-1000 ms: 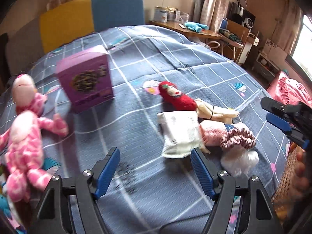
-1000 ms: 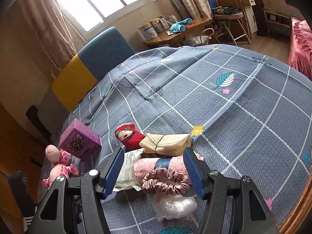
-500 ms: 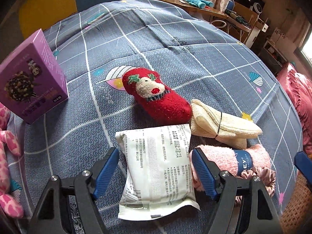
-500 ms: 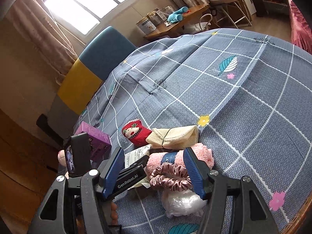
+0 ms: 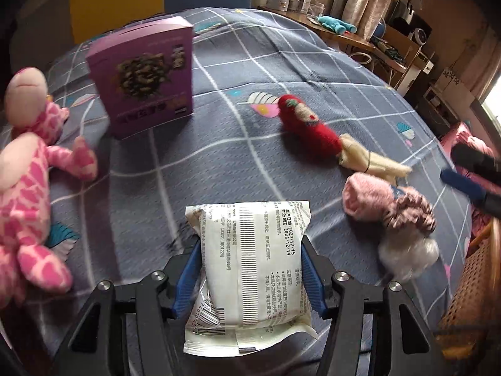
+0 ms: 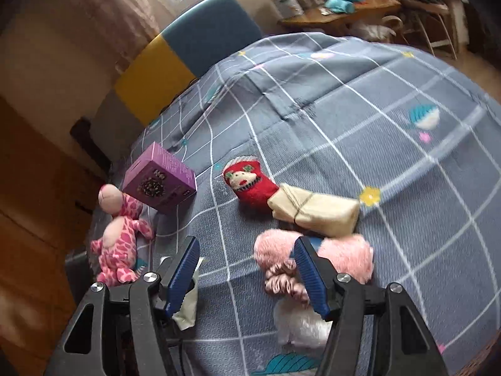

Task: Organize soft objects
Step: 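Grasp the white paper packet with the left tool while the right tool grasps the red knit sock, then carry the white paper packet over the gold tray with the left tool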

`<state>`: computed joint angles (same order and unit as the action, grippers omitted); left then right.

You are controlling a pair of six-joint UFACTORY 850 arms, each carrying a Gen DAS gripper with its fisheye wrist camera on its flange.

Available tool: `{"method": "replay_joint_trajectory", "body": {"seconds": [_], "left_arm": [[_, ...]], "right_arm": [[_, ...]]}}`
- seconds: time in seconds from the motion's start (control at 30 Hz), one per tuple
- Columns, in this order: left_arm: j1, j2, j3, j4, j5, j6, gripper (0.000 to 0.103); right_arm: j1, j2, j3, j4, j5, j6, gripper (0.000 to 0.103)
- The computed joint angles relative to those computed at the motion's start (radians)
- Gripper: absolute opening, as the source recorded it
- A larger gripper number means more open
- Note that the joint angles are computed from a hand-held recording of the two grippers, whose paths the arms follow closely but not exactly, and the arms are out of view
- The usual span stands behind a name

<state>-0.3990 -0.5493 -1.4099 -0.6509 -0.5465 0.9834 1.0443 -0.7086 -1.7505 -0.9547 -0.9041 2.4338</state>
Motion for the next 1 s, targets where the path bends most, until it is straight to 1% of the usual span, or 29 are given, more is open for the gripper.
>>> {"method": "replay_joint_trajectory", "body": {"seconds": [0.03, 0.1, 0.17, 0.23, 0.33, 0.37, 0.47, 0.53, 0.6, 0.63, 0.67, 0.7, 0.73, 0.77, 0.83, 0.9, 0.97, 1.0], "left_arm": [[0.010, 0.022, 0.036, 0.025, 0.041, 0.000, 0.060], [0.023, 0.030, 0.067, 0.058, 0.085, -0.019, 0.060], [0.030, 0.033, 0.091, 0.088, 0.122, -0.051, 0.060], [0.036, 0.026, 0.100, 0.076, 0.124, -0.059, 0.061], [0.038, 0.023, 0.112, 0.017, 0.141, -0.014, 0.062], [0.037, 0.021, 0.110, 0.020, 0.138, -0.023, 0.062], [0.036, 0.022, 0.117, -0.001, 0.149, 0.007, 0.063], [0.036, 0.022, 0.121, -0.018, 0.155, 0.029, 0.064], [0.036, 0.025, 0.127, -0.034, 0.162, 0.047, 0.064], [0.036, 0.026, 0.130, -0.044, 0.164, 0.058, 0.065], [0.036, 0.027, 0.134, -0.053, 0.167, 0.065, 0.067], [0.035, 0.028, 0.139, -0.065, 0.170, 0.075, 0.070], [0.032, 0.031, 0.143, -0.070, 0.174, 0.078, 0.073], [0.028, 0.033, 0.148, -0.066, 0.185, 0.075, 0.074], [0.020, 0.038, 0.157, -0.056, 0.209, 0.060, 0.075], [0.021, 0.038, 0.155, -0.050, 0.206, 0.050, 0.074], [0.023, 0.042, 0.158, -0.045, 0.217, 0.031, 0.063], [0.024, 0.044, 0.158, -0.048, 0.222, 0.030, 0.062]], "right_arm": [[-0.018, -0.009, -0.027, 0.037, 0.003, -0.105, 0.064], [-0.059, -0.035, -0.082, 0.113, 0.016, -0.314, 0.064], [-0.099, -0.084, -0.163, 0.208, -0.016, -0.523, 0.064], [-0.143, -0.140, -0.249, 0.316, -0.039, -0.717, 0.064], [-0.188, -0.214, -0.338, 0.403, -0.048, -0.881, 0.064], [-0.199, -0.238, -0.365, 0.417, -0.056, -0.900, 0.064], [-0.227, -0.260, -0.363, 0.443, -0.008, -0.898, 0.064], [-0.237, -0.274, -0.368, 0.450, -0.001, -0.902, 0.064], [-0.242, -0.270, -0.345, 0.463, 0.043, -0.914, 0.058], [-0.241, -0.274, -0.345, 0.470, 0.045, -0.925, 0.052], [-0.237, -0.292, -0.372, 0.471, 0.008, -0.942, 0.037], [-0.234, -0.317, -0.411, 0.476, -0.040, -0.965, 0.033], [-0.232, -0.321, -0.413, 0.475, -0.047, -0.974, 0.032], [-0.231, -0.318, -0.406, 0.465, -0.044, -0.975, 0.030], [-0.229, -0.312, -0.395, 0.463, -0.039, -0.986, 0.029], [-0.230, -0.306, -0.380, 0.469, -0.021, -0.988, 0.030], [-0.231, -0.292, -0.358, 0.465, -0.001, -0.974, 0.030], [-0.231, -0.289, -0.352, 0.463, 0.002, -0.973, 0.030]]}}
